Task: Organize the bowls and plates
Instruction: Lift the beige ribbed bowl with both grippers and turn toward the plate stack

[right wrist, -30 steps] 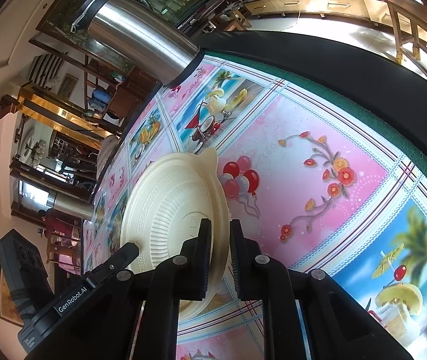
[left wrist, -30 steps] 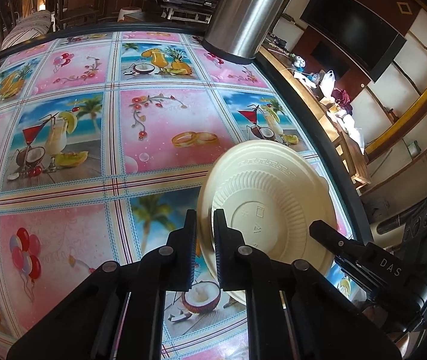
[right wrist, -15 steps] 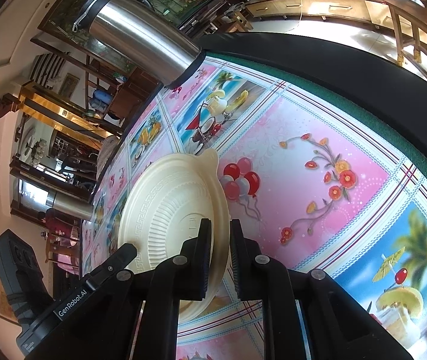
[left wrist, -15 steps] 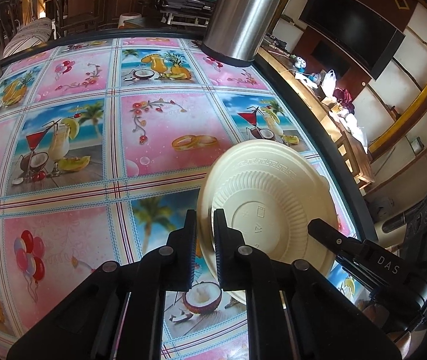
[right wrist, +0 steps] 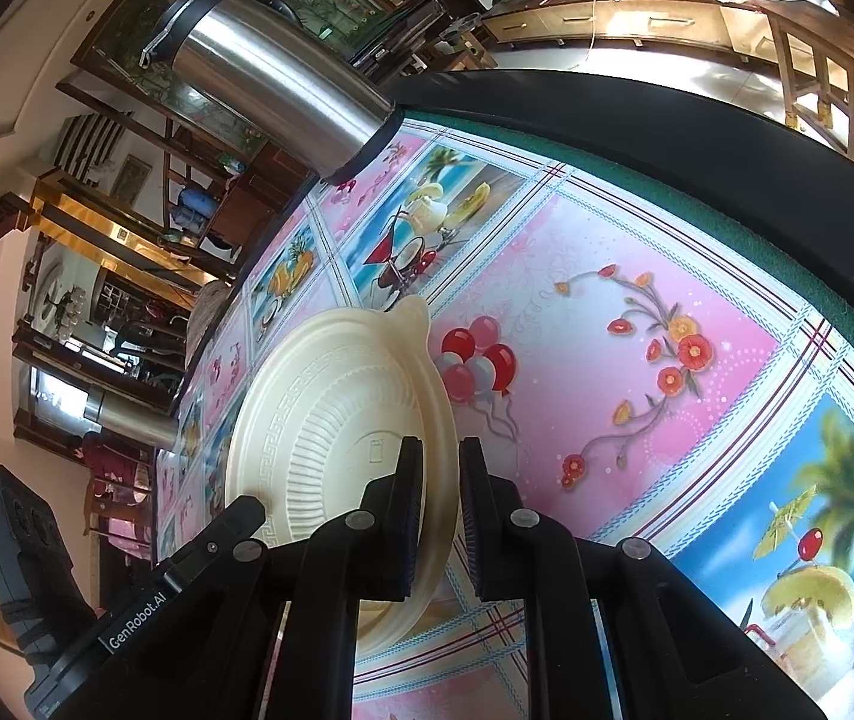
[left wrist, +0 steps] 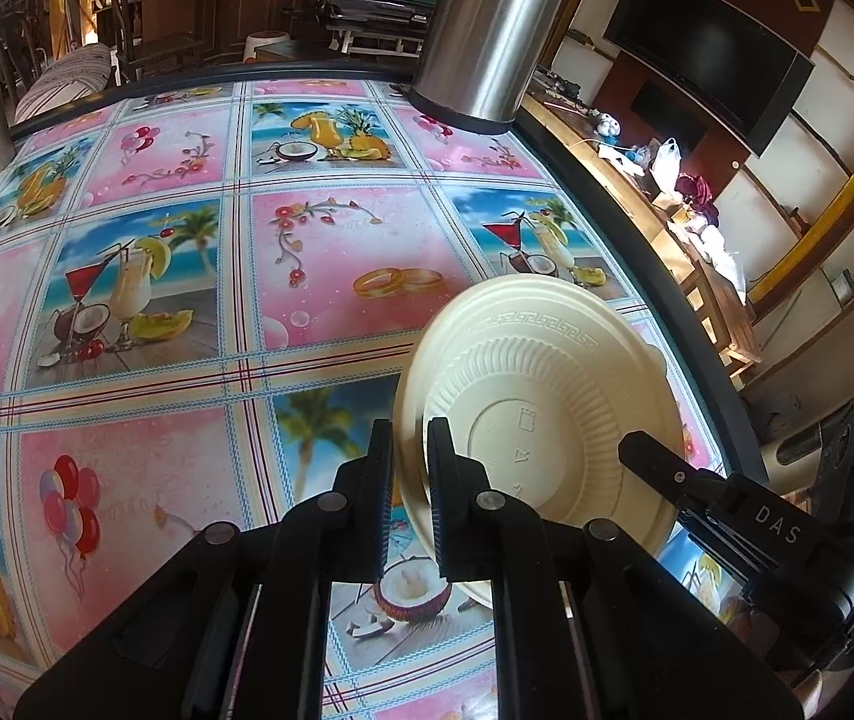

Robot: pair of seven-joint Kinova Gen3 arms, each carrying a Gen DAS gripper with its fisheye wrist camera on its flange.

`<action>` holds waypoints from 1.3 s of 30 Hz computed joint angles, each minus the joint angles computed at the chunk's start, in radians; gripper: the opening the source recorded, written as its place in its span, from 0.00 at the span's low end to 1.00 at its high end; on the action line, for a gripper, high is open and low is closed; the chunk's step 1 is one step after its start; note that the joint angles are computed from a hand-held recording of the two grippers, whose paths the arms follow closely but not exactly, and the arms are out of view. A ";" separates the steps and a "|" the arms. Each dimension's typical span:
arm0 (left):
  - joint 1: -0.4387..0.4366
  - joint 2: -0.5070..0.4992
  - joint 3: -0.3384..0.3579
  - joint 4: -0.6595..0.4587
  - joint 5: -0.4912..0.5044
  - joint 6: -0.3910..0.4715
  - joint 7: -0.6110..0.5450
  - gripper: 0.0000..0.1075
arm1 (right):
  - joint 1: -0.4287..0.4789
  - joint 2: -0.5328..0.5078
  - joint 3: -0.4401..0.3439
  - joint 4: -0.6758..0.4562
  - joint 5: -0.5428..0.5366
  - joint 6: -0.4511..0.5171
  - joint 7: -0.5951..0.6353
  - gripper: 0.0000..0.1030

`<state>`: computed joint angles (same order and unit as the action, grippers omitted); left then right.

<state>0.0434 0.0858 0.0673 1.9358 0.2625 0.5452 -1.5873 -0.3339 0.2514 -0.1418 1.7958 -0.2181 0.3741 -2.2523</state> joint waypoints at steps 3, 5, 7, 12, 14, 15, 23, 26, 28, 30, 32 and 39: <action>-0.002 -0.015 -0.008 0.011 -0.018 0.012 0.017 0.08 | 0.011 -0.001 -0.016 0.008 -0.026 -0.007 0.008 0.12; -0.019 -0.041 -0.019 0.041 0.008 0.016 -0.006 0.08 | 0.027 0.000 -0.038 0.014 -0.057 -0.015 0.030 0.12; -0.039 -0.078 -0.037 0.083 0.034 0.020 -0.033 0.09 | 0.056 0.004 -0.078 0.024 -0.112 -0.031 0.072 0.12; -0.089 -0.216 -0.107 0.202 0.044 0.041 -0.060 0.09 | 0.042 0.013 -0.140 0.035 -0.193 -0.050 0.139 0.12; -0.109 -0.272 -0.146 0.244 0.040 0.061 -0.077 0.09 | -0.017 0.018 -0.129 0.029 -0.174 -0.045 0.124 0.12; -0.120 -0.297 -0.165 0.262 0.033 0.073 -0.084 0.10 | -0.062 0.020 -0.112 0.021 -0.145 -0.038 0.102 0.12; -0.205 -0.468 -0.263 0.348 -0.055 0.182 -0.122 0.11 | -0.319 0.021 -0.048 -0.003 0.061 -0.036 -0.054 0.12; -0.214 -0.516 -0.282 0.365 -0.079 0.222 -0.135 0.12 | -0.362 0.001 -0.049 0.032 0.099 -0.074 -0.098 0.12; -0.212 -0.548 -0.303 0.376 -0.084 0.249 -0.151 0.13 | -0.389 -0.015 -0.042 0.057 0.125 -0.099 -0.134 0.12; -0.216 -0.582 -0.312 0.386 -0.096 0.270 -0.159 0.14 | -0.394 -0.027 -0.052 0.080 0.129 -0.125 -0.151 0.12; -0.224 -0.614 -0.310 0.398 -0.112 0.280 -0.159 0.14 | -0.347 -0.033 -0.109 0.106 0.092 -0.158 -0.118 0.12; -0.225 -0.686 -0.339 0.429 -0.154 0.290 -0.162 0.14 | -0.482 -0.075 -0.019 0.158 0.170 -0.204 -0.199 0.13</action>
<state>-0.1820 -0.6001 -0.2712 2.3645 0.1089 0.8353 -1.7496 -0.8159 0.1762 -0.1607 1.9537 -0.0478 0.1702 -2.4515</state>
